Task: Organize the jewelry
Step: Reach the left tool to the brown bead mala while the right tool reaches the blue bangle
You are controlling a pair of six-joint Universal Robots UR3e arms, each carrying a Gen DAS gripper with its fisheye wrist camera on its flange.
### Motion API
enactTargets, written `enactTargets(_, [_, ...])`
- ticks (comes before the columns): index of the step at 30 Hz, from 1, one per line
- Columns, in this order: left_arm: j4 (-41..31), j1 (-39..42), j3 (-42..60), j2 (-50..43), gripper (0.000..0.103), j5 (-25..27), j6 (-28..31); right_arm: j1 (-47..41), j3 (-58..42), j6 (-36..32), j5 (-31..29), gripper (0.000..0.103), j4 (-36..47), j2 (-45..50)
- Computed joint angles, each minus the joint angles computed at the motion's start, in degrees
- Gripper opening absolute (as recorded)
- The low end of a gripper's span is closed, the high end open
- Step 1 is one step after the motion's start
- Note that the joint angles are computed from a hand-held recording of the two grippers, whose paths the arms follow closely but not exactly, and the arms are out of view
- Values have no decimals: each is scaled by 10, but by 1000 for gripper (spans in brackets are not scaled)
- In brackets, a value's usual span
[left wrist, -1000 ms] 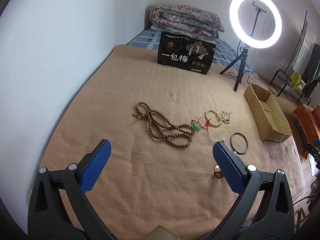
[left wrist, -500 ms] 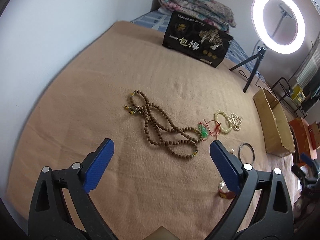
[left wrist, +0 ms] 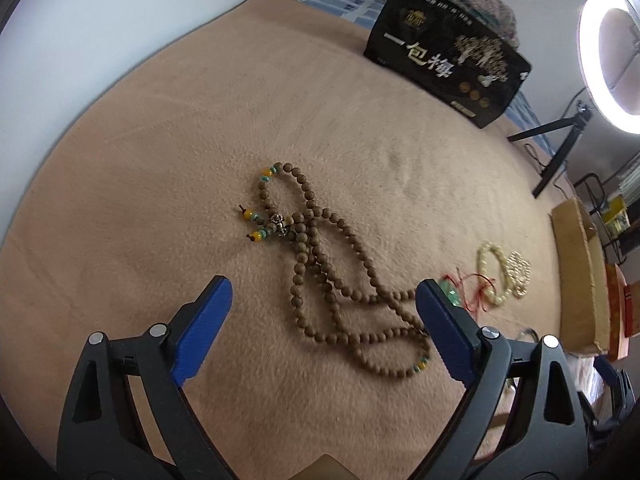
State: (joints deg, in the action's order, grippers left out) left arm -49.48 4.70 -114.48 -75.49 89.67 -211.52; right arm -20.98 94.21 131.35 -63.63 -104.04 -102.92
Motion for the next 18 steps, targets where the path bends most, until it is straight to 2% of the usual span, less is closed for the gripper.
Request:
enactTargets(4, [12,-31,24,-54,89,40,-14,22,5,25,-14,103,-25,23])
enactTargets(7, [17,-43,35,-83,89,56,-22,38,3,40,-22,103,-38,41])
enactTargets(12, [21,-75,55,-124,87,111,-19,61,-10,55,-30,103,-38,75])
enactTargets(18, [26,-89,65,-142,77,141,-18,91,-33,74,-49,103,-30,124])
